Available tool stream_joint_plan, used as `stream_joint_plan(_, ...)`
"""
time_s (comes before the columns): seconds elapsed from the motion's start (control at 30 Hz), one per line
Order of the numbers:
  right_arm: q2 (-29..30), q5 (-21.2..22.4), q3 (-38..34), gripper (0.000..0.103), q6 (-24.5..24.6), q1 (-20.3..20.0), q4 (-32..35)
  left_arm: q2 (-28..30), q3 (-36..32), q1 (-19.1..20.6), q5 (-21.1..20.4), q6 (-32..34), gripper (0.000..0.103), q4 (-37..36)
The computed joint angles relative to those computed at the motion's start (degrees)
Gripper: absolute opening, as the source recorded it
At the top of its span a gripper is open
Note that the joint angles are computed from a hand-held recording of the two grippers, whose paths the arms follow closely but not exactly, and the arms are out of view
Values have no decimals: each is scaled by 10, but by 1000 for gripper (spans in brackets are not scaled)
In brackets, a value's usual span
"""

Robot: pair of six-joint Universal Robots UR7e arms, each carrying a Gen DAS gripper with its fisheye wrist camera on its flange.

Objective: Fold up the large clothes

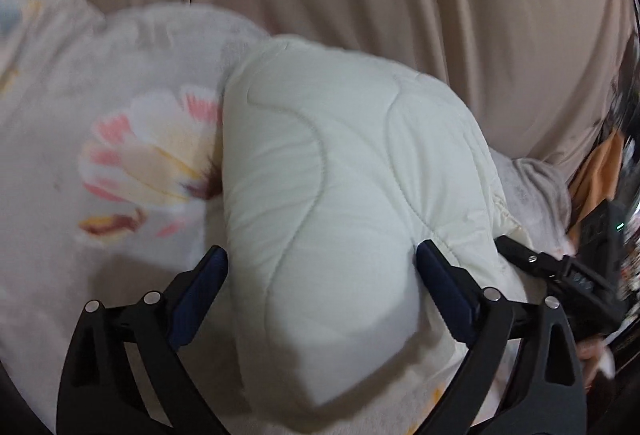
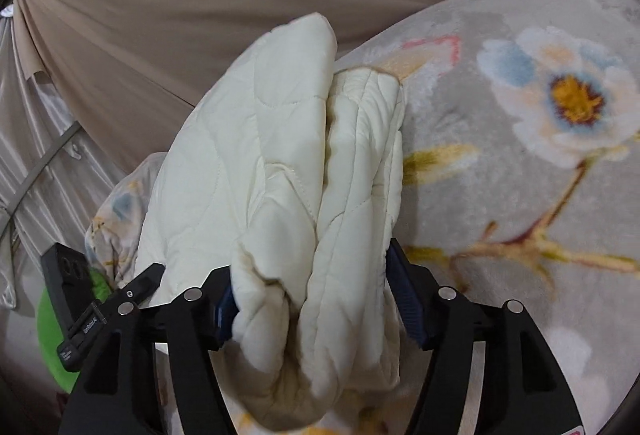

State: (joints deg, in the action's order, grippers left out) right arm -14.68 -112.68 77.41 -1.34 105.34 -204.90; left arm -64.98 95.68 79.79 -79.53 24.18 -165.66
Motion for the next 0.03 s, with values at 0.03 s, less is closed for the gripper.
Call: stream_joint_plan(0.03,0,-24,4,62,-9,9,-12,-13,22,-9,21,24,92,-30)
